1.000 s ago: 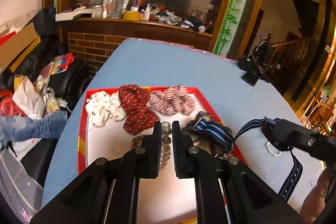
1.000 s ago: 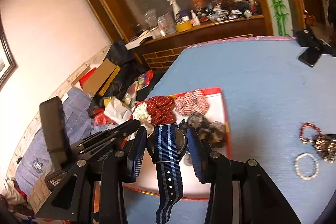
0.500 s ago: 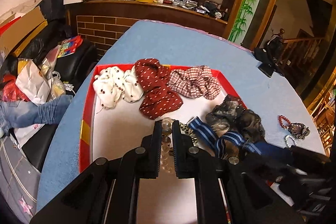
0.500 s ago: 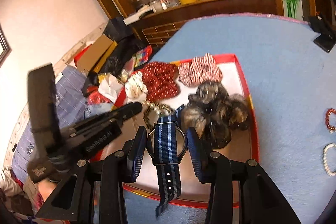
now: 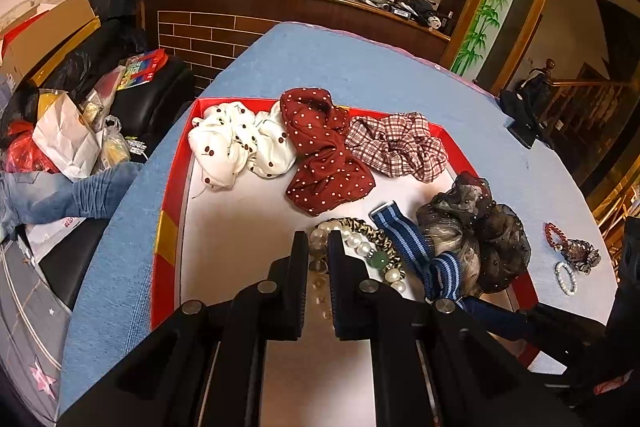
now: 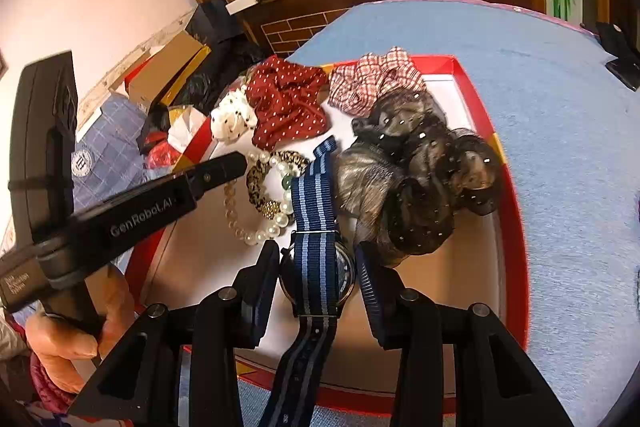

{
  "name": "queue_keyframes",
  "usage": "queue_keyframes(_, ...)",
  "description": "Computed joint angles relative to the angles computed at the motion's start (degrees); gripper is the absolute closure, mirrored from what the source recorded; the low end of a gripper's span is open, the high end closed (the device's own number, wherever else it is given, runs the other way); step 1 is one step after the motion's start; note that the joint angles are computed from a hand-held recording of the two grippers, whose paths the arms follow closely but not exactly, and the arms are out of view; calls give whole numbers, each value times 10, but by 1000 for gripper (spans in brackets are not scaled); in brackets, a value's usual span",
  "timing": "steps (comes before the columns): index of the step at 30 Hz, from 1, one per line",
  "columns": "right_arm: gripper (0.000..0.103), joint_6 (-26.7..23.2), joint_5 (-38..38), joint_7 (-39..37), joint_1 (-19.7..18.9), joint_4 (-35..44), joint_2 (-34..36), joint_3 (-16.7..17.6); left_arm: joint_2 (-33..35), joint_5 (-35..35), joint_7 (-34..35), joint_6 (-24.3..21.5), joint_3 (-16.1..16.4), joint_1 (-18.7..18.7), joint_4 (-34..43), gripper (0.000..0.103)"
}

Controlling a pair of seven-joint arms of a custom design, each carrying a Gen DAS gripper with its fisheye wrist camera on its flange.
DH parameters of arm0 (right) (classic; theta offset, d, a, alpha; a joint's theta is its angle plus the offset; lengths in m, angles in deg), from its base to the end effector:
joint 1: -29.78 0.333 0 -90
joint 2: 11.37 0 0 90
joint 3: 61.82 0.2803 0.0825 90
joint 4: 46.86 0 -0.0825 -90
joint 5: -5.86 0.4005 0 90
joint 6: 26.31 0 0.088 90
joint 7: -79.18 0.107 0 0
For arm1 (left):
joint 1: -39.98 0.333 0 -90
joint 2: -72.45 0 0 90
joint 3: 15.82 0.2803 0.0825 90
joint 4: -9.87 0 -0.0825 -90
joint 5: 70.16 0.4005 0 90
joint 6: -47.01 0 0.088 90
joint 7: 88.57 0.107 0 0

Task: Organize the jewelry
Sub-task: 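Lower the pearl bracelet into the tray with the left tool while the right tool releases the watch, then move both open tools back to the red bead bracelet and claw clip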

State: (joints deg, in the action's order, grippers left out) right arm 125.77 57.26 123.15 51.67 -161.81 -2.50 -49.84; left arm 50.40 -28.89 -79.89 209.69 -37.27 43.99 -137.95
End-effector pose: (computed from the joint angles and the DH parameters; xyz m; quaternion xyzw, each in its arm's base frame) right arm 0.5332 0.3281 0.3830 -0.8362 0.4013 0.0229 0.3731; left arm 0.4429 -0.1723 0.3965 -0.7893 0.4873 -0.2812 0.2459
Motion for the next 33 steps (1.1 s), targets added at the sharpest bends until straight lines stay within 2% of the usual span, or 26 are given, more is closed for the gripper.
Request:
queue_keyframes(5,59,8,-2,-9,2,-5,-3,1,-8,36,-26,6,-18,15,1,94)
queue_keyframes(9,59,-6,32,-32,-7,-10,-13,-1,-8,67,-40,-3,-29,20,9,93)
queue_keyframes(11,59,-11,54,-50,-8,-16,-20,-3,-9,85,-50,-11,-34,19,14,79)
queue_keyframes(13,59,-9,69,-67,-7,-27,-31,-6,-13,109,-68,-23,-40,20,17,75)
queue_keyframes(19,59,-19,108,-91,-3,-51,-55,-21,-13,141,-88,-36,-26,2,20,75)
queue_keyframes(24,58,-23,108,-80,0,-53,-56,-30,-12,159,-98,-45,-18,-9,23,72)
queue_keyframes(29,58,-24,124,-83,-2,-70,-72,-35,-16,178,-116,-49,-14,-15,21,63)
queue_keyframes(33,55,-28,141,-88,-1,-92,-93,-43,-18,193,-130,-42,-11,-16,20,60)
